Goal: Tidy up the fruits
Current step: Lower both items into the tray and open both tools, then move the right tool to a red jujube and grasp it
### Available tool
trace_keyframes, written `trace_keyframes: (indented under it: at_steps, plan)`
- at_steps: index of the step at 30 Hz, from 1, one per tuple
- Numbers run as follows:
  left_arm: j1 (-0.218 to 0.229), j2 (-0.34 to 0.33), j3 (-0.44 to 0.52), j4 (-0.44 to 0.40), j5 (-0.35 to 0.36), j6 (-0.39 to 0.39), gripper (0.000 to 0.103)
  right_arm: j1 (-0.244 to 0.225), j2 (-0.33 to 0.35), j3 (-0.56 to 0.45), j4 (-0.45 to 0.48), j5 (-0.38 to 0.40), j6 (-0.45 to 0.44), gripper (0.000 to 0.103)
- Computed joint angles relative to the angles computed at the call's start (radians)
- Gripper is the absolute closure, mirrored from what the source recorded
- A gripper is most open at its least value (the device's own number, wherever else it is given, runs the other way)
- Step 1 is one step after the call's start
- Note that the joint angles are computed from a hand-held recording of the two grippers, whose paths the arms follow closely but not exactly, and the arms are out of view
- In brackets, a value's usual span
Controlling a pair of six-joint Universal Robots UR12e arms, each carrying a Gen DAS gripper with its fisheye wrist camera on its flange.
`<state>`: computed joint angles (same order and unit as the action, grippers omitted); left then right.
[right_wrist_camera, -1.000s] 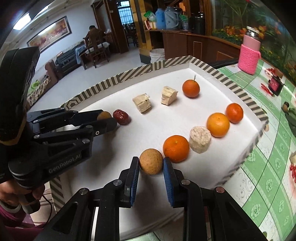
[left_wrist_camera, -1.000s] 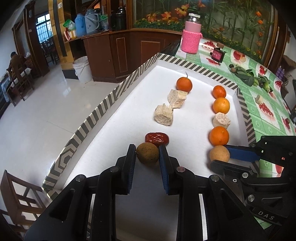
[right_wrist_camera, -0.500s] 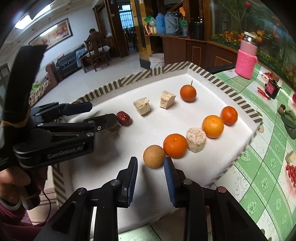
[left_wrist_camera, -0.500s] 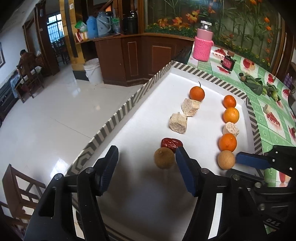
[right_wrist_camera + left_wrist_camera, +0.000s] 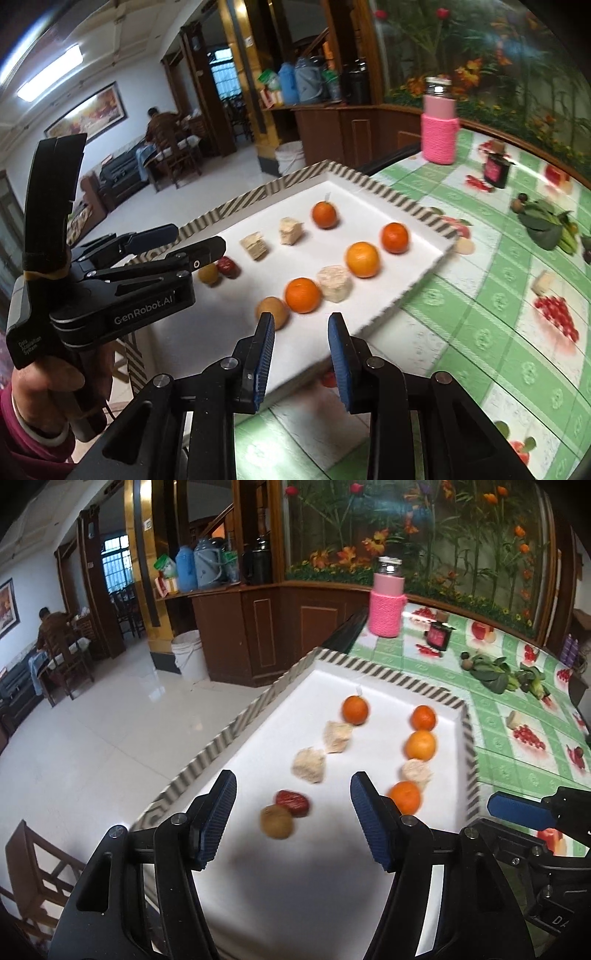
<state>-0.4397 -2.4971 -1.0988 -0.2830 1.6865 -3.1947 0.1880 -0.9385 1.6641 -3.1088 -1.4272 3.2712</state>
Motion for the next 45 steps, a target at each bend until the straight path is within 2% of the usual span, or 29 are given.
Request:
trace_keyframes:
  at_steps: [12,25,38,45]
  plan:
    - [-0.05,-0.026,0.056,0.011,-0.038,0.05,0.038,-0.026,-0.044,0.08,-0.052,-0.111,0.066,0.074]
    - [-0.091,-0.068,0.128,-0.037,-0.061,0.106,0.038,-0.069,-0.073,0.15,-0.076,-0.12,0.121,0.073]
    - [-0.118,-0.118,0.221,-0.126,-0.096,0.145,0.038,-0.109,-0.087,0.193,-0.082,-0.133,0.158,0.072]
    - [-0.126,-0.155,0.305,-0.232,-0.158,0.152,0.038,-0.155,-0.103,0.231,-0.078,-0.167,0.185,0.072]
